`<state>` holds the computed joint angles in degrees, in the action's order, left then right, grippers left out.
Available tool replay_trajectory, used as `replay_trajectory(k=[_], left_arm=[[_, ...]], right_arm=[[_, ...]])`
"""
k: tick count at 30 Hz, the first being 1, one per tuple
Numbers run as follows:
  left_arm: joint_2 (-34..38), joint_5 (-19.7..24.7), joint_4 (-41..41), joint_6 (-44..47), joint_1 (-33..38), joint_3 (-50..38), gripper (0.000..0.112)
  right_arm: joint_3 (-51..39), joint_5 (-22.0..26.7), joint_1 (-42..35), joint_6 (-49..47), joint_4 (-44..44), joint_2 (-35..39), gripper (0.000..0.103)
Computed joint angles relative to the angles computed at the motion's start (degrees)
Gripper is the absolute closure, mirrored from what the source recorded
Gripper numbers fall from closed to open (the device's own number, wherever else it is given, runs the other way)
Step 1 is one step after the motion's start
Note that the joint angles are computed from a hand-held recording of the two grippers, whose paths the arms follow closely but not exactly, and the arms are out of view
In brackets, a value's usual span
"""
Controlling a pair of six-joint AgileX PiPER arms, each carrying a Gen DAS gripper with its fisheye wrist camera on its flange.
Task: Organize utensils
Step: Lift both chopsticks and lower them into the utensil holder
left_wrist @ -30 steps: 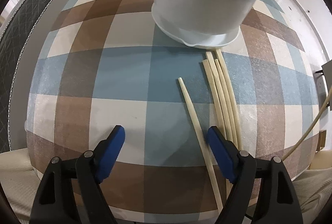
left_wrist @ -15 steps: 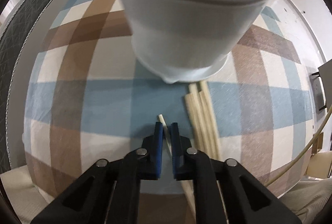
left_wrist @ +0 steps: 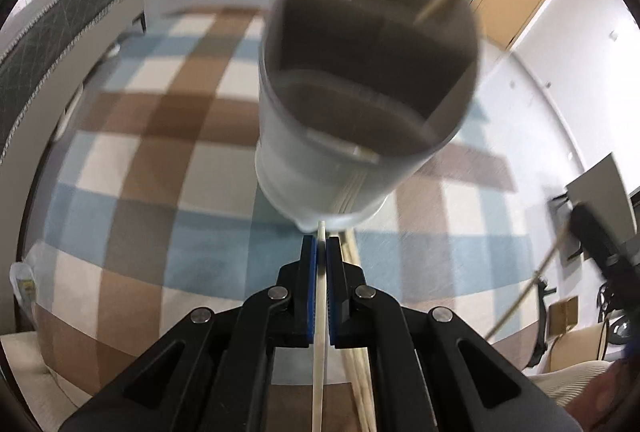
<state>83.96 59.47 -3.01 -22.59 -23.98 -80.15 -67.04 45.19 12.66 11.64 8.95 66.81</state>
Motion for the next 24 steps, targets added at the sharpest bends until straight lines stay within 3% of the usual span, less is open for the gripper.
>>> replay_trajectory(k=[7,13,24], left_arm=[[-6.0,-4.5,3.8,-2.8,-4.0,1.8,0.112],[-8.5,-4.9,7.5,-4.6,-6.9,2.9,0.112],[-12.2,-3.9,5.9,-1.6,-5.6,4.1,0.112]], right_arm=[[0.9,-0.4,6.4,9.5,-9.9,-3.6,0.1],[1.9,0.3,11.7,16.7,-18.3,-6.3,0.1],[2.7,5.2,22.2,29.9,-33.3,-10.2,0.1]])
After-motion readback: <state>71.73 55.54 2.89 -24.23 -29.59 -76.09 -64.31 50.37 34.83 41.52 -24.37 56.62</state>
